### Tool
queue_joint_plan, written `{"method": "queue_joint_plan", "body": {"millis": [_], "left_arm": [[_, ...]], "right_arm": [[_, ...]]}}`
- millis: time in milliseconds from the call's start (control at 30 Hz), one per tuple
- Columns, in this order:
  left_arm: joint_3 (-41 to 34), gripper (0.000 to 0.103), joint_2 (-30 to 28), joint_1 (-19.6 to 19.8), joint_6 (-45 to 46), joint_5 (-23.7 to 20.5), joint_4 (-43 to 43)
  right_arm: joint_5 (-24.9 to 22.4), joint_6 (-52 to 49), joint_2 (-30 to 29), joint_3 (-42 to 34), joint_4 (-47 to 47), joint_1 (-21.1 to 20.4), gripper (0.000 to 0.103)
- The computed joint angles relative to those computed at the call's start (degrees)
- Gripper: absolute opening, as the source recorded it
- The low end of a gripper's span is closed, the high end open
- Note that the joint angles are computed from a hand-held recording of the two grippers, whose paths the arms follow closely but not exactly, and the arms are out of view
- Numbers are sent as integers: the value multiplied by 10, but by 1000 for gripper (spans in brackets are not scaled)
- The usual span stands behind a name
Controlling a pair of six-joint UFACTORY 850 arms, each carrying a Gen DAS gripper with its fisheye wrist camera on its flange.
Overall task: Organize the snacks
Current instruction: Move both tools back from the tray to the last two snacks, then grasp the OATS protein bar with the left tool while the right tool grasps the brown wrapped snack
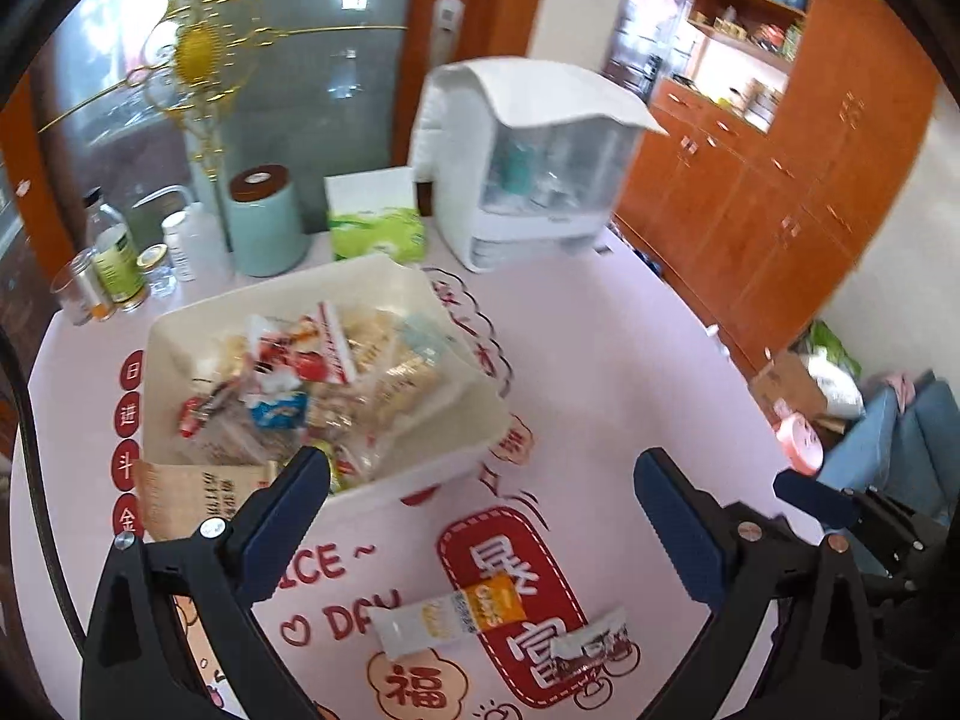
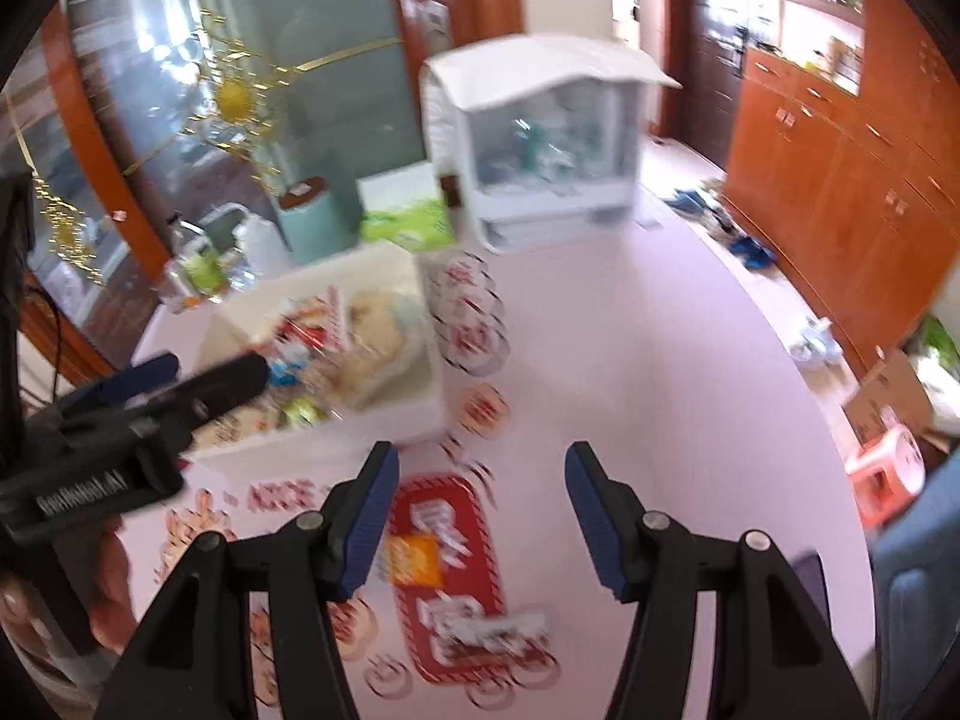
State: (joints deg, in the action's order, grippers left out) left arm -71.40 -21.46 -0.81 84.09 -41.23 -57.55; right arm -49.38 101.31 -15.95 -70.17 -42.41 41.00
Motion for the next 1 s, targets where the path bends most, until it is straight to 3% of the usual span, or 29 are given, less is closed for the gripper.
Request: {"method": "queue_joint_plan", "body": {"millis": [200, 467, 767, 867, 1000], "left_arm": [[40, 101, 11, -21, 17, 32, 17], [45, 101, -27, -40, 27, 93, 112], [88, 101, -77, -50, 140, 231, 254], [108, 101, -81, -51, 198, 273, 251], [129, 101, -86, -57, 320, 329, 161]], "right_arm": [[26, 57, 34, 85, 40, 13, 59], [131, 79, 21, 155, 102, 17, 59], [238, 27, -31, 167, 160, 11, 59], [260, 12, -43, 164, 160, 12, 59], [275, 5, -59, 157, 153, 15, 59]]}}
